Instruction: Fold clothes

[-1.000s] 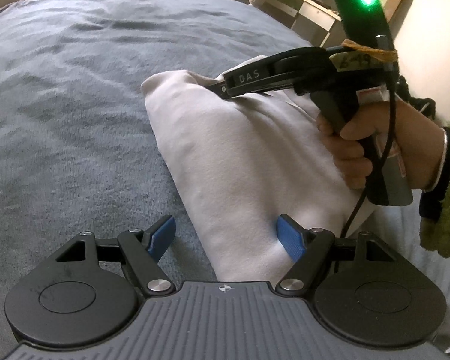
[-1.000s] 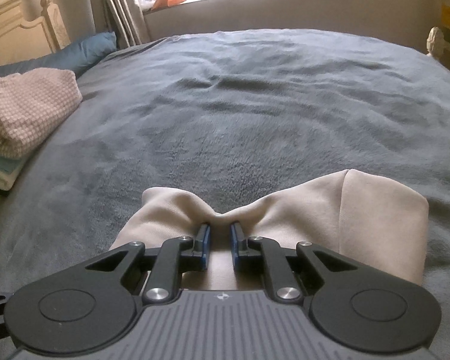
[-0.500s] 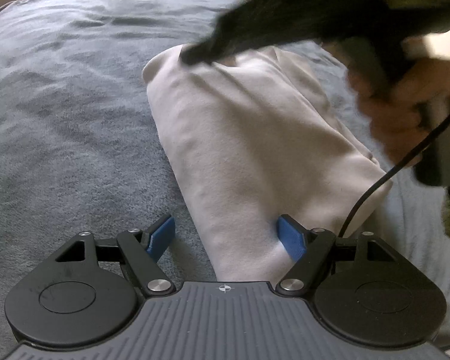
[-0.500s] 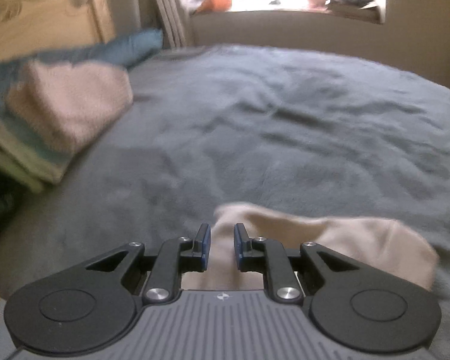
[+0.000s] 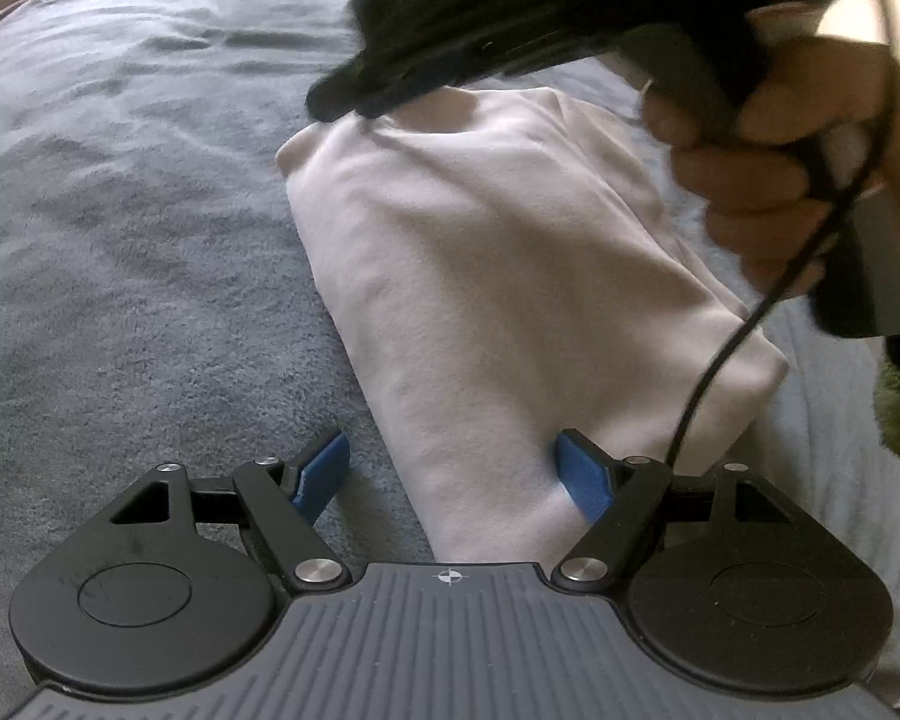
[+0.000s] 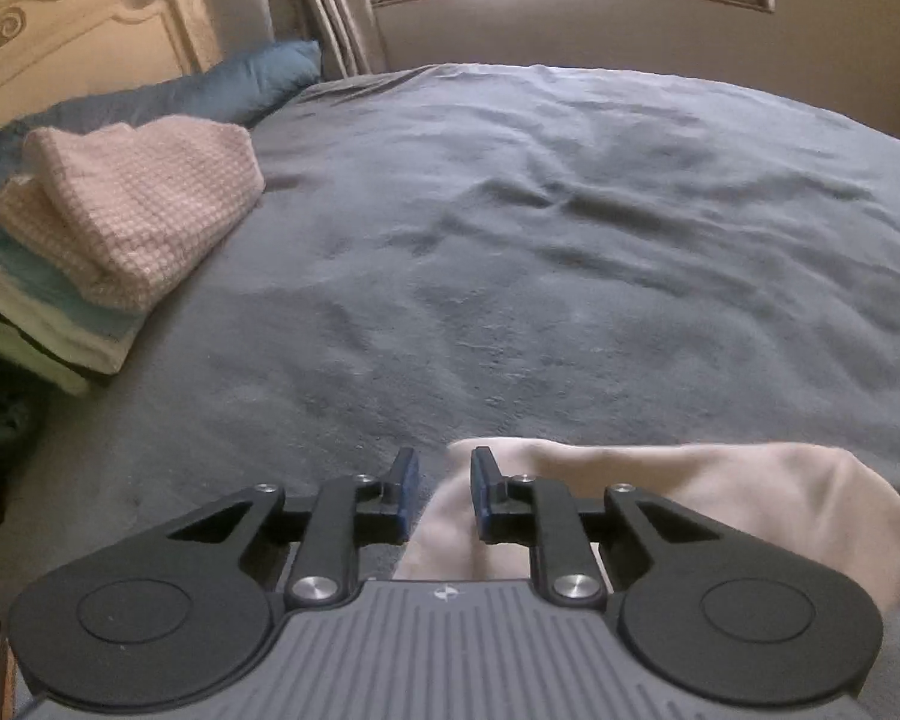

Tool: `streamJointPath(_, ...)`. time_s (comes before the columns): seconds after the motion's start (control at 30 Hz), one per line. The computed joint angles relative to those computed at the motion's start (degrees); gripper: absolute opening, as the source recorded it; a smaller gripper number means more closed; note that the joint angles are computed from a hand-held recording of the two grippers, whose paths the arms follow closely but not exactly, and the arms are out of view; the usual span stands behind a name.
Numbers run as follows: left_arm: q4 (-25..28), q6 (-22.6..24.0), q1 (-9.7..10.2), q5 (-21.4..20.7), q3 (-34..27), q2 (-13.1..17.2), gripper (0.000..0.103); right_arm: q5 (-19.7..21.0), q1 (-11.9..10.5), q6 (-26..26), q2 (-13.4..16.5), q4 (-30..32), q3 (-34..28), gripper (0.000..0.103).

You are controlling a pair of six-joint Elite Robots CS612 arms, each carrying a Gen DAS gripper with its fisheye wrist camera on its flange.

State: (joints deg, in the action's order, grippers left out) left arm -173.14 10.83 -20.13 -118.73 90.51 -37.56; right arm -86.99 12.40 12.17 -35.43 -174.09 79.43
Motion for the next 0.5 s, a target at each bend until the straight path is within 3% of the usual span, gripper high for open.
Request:
streamJointPath(0.07, -0.15, -0.19, -0.06, 0.3, -0.02, -0.04, 0.077, -3.26, 0.44, -1.87, 1.86, 3.86, -2.01, 0.013)
streamJointPath(0.2, 1.88, -0.76, 0.0, -0.32, -0.66, -0.02, 0.077, -1.84, -0.19, 2.88, 1.8, 3.07, -1.67, 0.013)
streamJointPath(0.4, 1.35, -1.45, -0.04, -0.53, -0.41, 0.04, 0.077, -1.25, -0.01, 0.43, -3.88, 2.21, 4.09, 0.014)
streamJointPath(0.5, 1.7, -1.18, -0.01, -0.55, -0.46, 0.04, 0.077, -2.41, 0.15, 0.54, -4.11, 7.28, 4.65, 0.013)
